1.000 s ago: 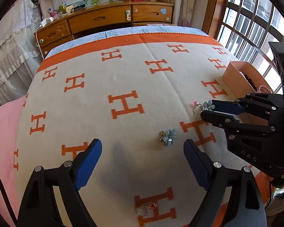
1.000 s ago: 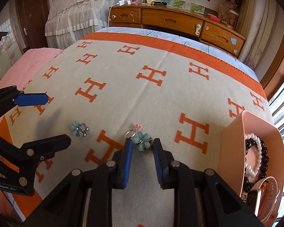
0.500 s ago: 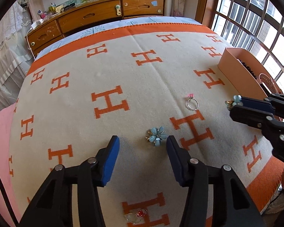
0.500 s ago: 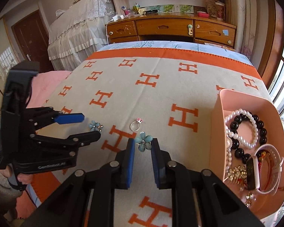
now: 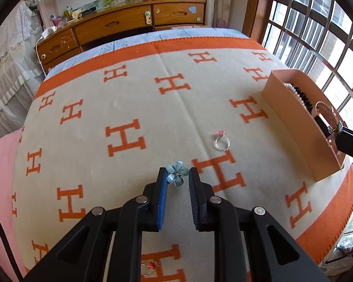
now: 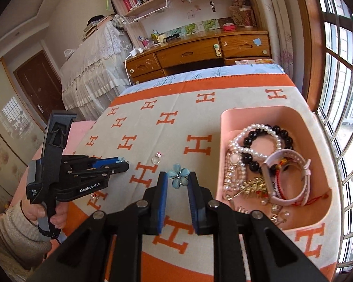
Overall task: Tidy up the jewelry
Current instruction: 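Carry the earring to the pink box with the right tool while the left grasps and carries the other, then open the left tool over the box while the right tool releases its earring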
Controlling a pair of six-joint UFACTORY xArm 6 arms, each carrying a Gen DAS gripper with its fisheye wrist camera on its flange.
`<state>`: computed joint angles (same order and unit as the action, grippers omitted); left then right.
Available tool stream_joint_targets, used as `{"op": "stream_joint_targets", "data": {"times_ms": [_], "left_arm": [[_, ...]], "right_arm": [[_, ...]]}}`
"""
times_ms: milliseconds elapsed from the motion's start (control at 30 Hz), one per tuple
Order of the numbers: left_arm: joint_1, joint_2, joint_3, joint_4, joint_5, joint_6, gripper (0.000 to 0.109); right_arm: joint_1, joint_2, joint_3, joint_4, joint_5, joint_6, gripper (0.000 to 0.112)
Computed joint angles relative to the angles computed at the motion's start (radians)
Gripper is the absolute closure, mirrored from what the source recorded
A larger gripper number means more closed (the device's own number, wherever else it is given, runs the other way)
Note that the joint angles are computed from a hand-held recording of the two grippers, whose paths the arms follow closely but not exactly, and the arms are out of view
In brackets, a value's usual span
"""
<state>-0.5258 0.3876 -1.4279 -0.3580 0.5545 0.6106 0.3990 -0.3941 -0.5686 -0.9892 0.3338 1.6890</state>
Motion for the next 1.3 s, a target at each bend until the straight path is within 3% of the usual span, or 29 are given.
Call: {"op": "stream_joint_targets", "data": {"times_ms": [267,500,633,700,1000,1200,1300], "left_arm": [[-0.09,-0.05,-0.052,-0.13,0.029,0.085,0.093],[-0.172,0.037,-0.244,-0.208,0.129,0.115,0.092],[-0.201,0.109,-0.364,-0.202,0.191,0.077,0.092],[-0.212,0.151,-0.425,-0.179,0.219,0.042,0.092],[-0.245,0.322,-0.635,-0.122,0.326,-0.059,0.092],[-0.242,0.389,-0.725,-0.093,0.401,-0.12,0.083],[-0.236,0.368,-0.696,-0.097,0.388,-0.125,0.082]], "right_arm": [[-0.123,-0.195,0.114,-0.023,0.015,0.032,0.095],[-0.318,-0.14,0.151,0.091,-0.216,-0.087,0.095],[-0.336,-0.076,0.161,0.376,-0.273,-0.328,0.091],[-0.347,-0.068,0.179,0.43,-0.313,-0.352,0.083],[-0.447,-0.157,0.236,0.082,-0.368,0.037,0.08],[-0.466,-0.215,0.276,0.071,-0.37,0.067,0.08],[-0.461,-0.221,0.273,0.048,-0.367,0.092,0.08]]}}
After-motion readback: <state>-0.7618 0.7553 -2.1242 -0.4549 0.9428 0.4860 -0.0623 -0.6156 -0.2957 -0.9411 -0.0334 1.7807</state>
